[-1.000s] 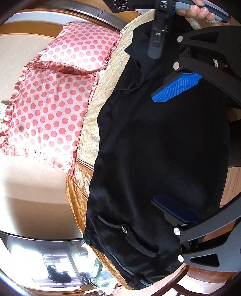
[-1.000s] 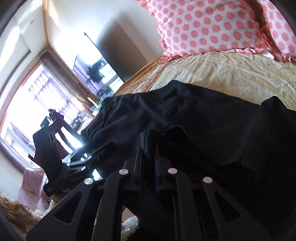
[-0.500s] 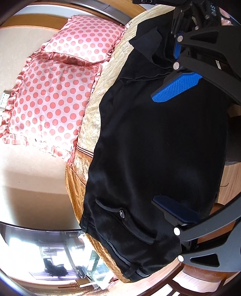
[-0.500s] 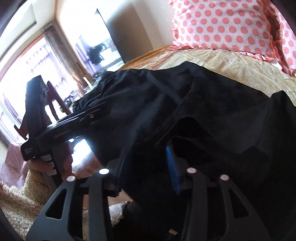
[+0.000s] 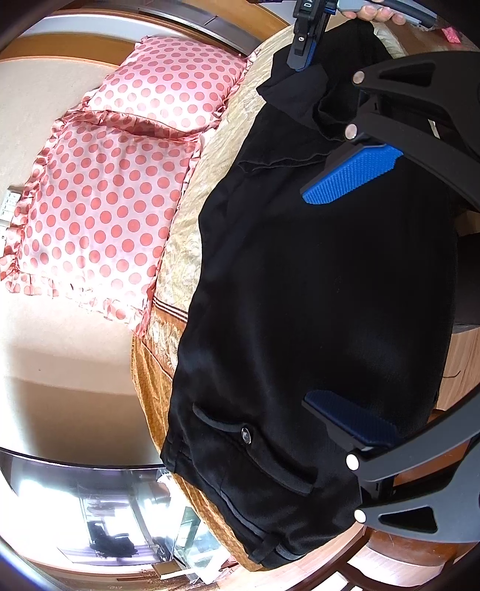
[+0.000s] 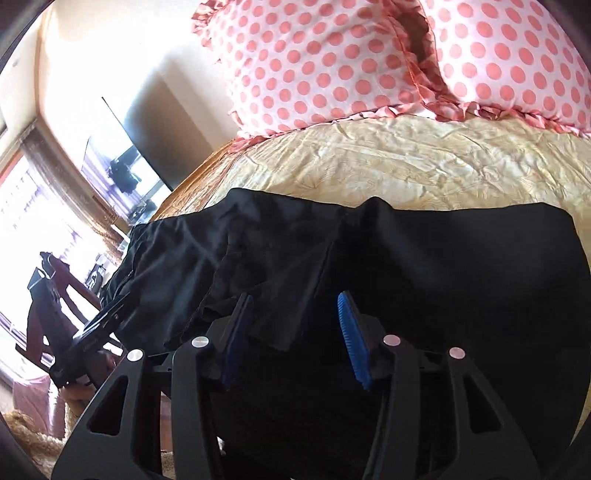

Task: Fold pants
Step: 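Fold the held end over toward the waistband and open the right gripper, then grasp the trouser leg end with the left gripper and lift it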

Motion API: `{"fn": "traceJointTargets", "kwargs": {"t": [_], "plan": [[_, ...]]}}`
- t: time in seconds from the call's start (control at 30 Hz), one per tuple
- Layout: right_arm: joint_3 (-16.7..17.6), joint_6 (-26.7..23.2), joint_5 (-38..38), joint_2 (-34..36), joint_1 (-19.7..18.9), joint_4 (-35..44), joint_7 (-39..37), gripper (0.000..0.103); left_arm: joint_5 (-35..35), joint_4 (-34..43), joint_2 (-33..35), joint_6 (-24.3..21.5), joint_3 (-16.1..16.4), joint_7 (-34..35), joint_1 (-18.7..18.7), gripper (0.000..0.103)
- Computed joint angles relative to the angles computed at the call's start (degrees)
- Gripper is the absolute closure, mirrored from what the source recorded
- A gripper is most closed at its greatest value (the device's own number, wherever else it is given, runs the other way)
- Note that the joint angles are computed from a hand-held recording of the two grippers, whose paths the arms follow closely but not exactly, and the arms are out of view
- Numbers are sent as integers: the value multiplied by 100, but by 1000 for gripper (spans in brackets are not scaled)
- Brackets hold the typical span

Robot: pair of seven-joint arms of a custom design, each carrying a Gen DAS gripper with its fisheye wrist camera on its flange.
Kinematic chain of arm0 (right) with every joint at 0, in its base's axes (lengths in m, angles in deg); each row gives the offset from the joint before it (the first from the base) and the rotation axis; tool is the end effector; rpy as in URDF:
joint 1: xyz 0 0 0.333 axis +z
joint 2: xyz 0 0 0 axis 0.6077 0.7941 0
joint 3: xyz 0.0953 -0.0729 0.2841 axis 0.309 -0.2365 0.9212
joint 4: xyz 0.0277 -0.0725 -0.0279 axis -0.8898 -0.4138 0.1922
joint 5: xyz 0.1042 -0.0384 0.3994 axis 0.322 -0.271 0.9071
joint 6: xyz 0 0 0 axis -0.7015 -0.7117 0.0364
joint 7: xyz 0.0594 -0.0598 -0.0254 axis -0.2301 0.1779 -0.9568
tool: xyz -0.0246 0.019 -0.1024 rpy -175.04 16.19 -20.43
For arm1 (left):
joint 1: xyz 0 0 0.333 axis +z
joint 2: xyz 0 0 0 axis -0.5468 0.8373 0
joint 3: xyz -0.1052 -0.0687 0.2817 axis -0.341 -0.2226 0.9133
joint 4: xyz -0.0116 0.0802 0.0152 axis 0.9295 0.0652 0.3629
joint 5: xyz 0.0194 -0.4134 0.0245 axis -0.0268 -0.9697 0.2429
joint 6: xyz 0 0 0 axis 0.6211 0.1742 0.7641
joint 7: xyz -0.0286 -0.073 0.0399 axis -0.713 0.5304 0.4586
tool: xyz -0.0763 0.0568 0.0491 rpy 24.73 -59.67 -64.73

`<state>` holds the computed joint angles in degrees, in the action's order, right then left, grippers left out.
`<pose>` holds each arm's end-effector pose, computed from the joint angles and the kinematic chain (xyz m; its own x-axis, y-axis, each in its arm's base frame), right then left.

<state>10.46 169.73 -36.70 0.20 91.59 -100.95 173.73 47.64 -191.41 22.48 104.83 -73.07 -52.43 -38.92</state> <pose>0.5503 0.4471 0.4210 0.1037 -0.8775 -0.4682 -0.7147 0.2616 -0.6487 0.5137 -0.2198 0.4108 0.0354 -0.9831 0.1799 -0.6155 -0.1632 -0.7711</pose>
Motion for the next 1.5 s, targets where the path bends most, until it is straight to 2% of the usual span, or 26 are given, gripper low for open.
{"fn": "traceJointTargets", "kwargs": {"t": [0.03, 0.1, 0.13, 0.23, 0.33, 0.37, 0.43, 0.47, 0.53, 0.57, 0.6, 0.63, 0.7, 0.77, 0.83, 0.9, 1.0, 1.03, 1.07, 1.13, 1.2, 1.27, 1.33, 1.4, 1.47, 1.5], "plan": [[174, -14, 23, -8, -167, 7, -38, 53, 18, -10, -9, -7, -2, -9, -2, 2], [1014, -402, 605, 94, -852, 233, -761, 53, -87, -23, 3, 3, 7, 97, 3, 2], [1278, -654, 683, 150, -1061, 353, -869, 53, -162, -26, 16, 22, 14, 163, 7, 2], [1621, -758, 864, 379, -1327, 685, -1269, 88, -113, -22, 16, 65, 23, 70, 20, 2], [1881, -581, 1105, 659, -1507, 1188, -1736, 88, -85, -25, -7, 14, 8, 56, 11, 2], [2107, -441, 1281, 867, -1682, 1499, -2018, 88, -90, -27, -15, -6, 4, 65, 9, 2], [2158, -307, 1433, 1200, -1718, 2025, -2264, 83, -124, -44, -37, -40, -4, 81, 6, 2], [2172, -404, 1473, 1366, -1729, 2324, -2410, 64, -134, -65, -55, -49, -5, 75, 9, 2], [2508, -212, 1741, 1572, -1949, 2579, -2766, 49, -173, -139, -126, -73, -11, 93, 21, 2], [2790, 19, 1874, 1578, -2130, 2511, -3017, 49, -169, -183, -177, -114, -20, 104, 30, 2], [2886, 129, 1941, 1544, -2184, 2425, -3162, 49, -136, -218, -222, -163, -33, 90, 44, 2], [2812, 186, 1981, 1467, -2124, 2301, -3219, 49, -105, -262, -274, -225, -46, 74, 61, 2], [2174, 164, 1937, 1226, -1617, 1970, -3156, 49, -52, -338, -352, -300, -61, -14, 109, 2], [1705, 96, 1831, 1072, -1204, 1721, -3247, 49, 58, -366, -385, -314, -73, -215, 161, 2], [1073, -98, 1548, 995, -606, 1554, -3206, 49, 254, -370, -406, -318, -82, -478, 209, 2], [643, -466, 1128, 1036, -153, 1584, -3135, 49, 338, -379, -439, -405, -93, -620, 223, 2], [483, -1149, 587, 1272, 123, 1902, -3237, 49, 319, -479, -572, -521, -92, -696, 245, 2], [322, -1217, 365, 1329, 296, 1923, -3104, 50, 281, -532, -638, -578, -97, -713, 256, 2], [-40, -1067, -155, 1368, 587, 1860, -2569, 50, 270, -600, -721, -621, -95, -754, 282, 2], [-253, -1136, -456, 1374, 767, 1884, -2286, 50, 216, -764, -923, -766, -104, -841, 347, 2], [-520, -824, -828, 1328, 932, 1744, -1705, 50, 88, -982, -1175, -854, -87, -930, 448, 2], [-277, -1135, -743, 1404, 765, 1911, -1984, 49, -95, -1190, -1412, -874, -63, -992, 576, 2], [-268, -1032, -1033, 1411, 737, 1878, -1712, 49, -424, -1424, -1632, -802, 7, -919, 716, 2], [-52, -962, -1013, 1375, 542, 1861, -1595, 49, -773, -1607, -1741, -580, 103, -801, 871, 2], [10, -920, -1078, 1329, 477, 1802, -1368, 42, -875, -1810, -1784, -5, 227, -983, 1131, 2], [53, -894, -1114, 1334, 431, 1794, -1302, 41, -747, -1863, -1711, 491, 250, -1297, 1378, 2]]}}
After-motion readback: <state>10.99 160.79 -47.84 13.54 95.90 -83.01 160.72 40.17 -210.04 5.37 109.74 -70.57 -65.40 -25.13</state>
